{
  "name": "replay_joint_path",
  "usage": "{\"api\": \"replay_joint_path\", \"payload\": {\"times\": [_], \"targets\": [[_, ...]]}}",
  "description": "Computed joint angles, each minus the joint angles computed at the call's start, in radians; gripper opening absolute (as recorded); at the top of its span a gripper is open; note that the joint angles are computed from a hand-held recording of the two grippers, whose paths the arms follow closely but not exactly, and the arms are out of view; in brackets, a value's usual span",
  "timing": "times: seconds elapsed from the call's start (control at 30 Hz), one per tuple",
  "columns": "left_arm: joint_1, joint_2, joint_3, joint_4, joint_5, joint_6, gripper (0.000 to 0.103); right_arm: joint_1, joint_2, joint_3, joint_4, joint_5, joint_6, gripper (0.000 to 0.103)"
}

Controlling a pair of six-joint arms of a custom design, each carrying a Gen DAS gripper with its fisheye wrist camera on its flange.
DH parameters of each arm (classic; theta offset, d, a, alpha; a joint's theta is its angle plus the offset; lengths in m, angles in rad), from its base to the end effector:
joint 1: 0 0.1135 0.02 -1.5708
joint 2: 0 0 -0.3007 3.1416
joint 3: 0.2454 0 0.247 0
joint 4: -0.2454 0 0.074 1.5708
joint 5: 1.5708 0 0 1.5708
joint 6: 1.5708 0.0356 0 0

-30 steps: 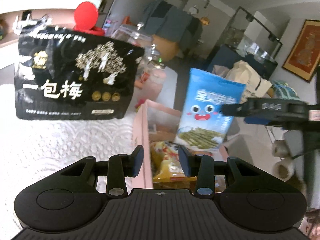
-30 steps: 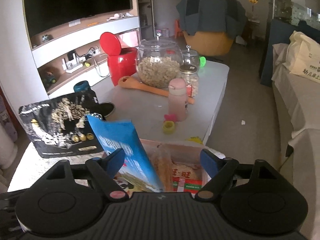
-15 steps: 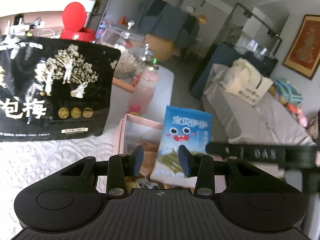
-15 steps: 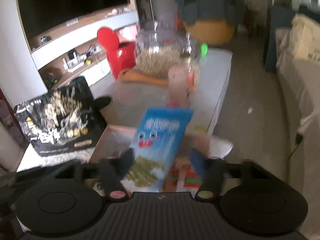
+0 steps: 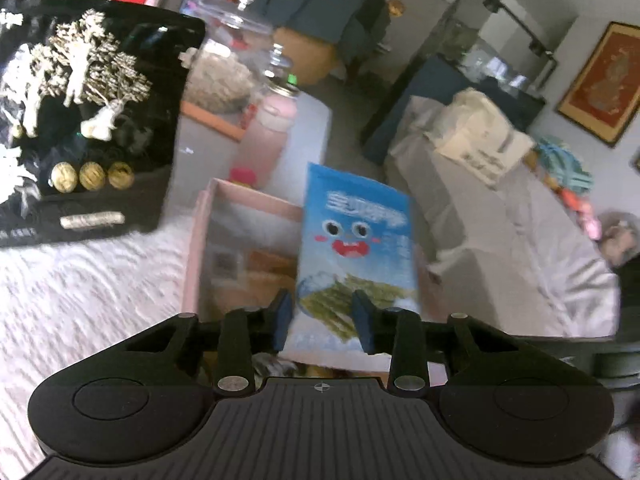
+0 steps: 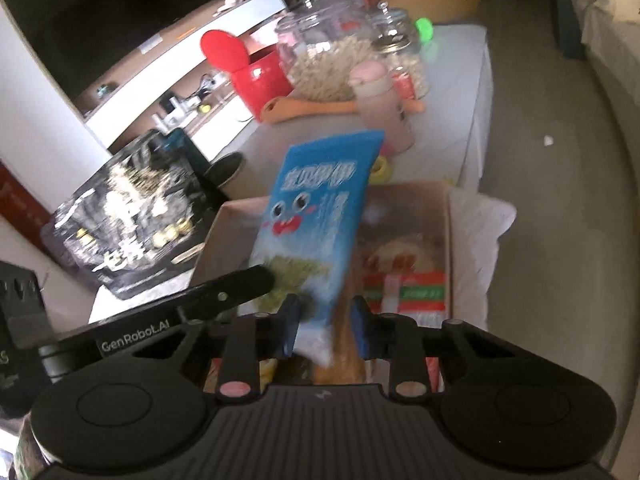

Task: Organize snacks
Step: 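Lower both packets into the pink box and open both grippers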

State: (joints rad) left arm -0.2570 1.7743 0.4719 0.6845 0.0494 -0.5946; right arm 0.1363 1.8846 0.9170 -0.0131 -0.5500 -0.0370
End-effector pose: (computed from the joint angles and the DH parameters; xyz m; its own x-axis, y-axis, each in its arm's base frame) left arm 0.2814 -0.0758 0.1294 -0.6282 -0.4134 -0.6592 -0.0713 0.8742 -0.4803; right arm 0.3504 0.0668 0.1495 -0.8077 -0.1426 -0.5721 -0.4341 0.8004 0.4134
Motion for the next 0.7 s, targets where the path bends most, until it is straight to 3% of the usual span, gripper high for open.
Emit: {"api": "replay_joint_path", "payload": {"times": [0.13,0.23,0.4,0.5,0.57,0.63,0.7], "targets": [[-0.041,-0.114,-0.065,-0.068,-0.028,-0.042,0.039,-0.024,-0.043,-0.063,-0.013,-0.056,-0.026,0.028],[-0.052,-0.179,-0.134,-0.046,-0.017,-0.066,0.039,-0.041,-0.1,-0.128,-0.009,-0.089,-0.068,0.028],[-0.108,-0.226,-0.158,-0.082,-0.103,-0.072,0.039,-0.019,-0.191,-0.215,0.07,0.004,-0.045,0.028],[-0.206,-0.3,-0.181,-0.136,-0.25,-0.06,0.039,0.012,-0.262,-0.311,0.187,0.104,-0.031,0.032],[-0.288,-0.371,-0.189,-0.223,-0.367,-0.06,0.039,0.027,-0.324,-0.398,0.271,0.15,-0.02,0.043],[-0.394,-0.44,-0.21,-0.317,-0.496,-0.088,0.039,0.035,-0.394,-0.491,0.334,0.16,-0.011,0.047],[-0.554,-0.482,-0.208,-0.467,-0.669,-0.188,0.039,0.067,-0.48,-0.613,0.414,0.196,-0.004,0.055]]}}
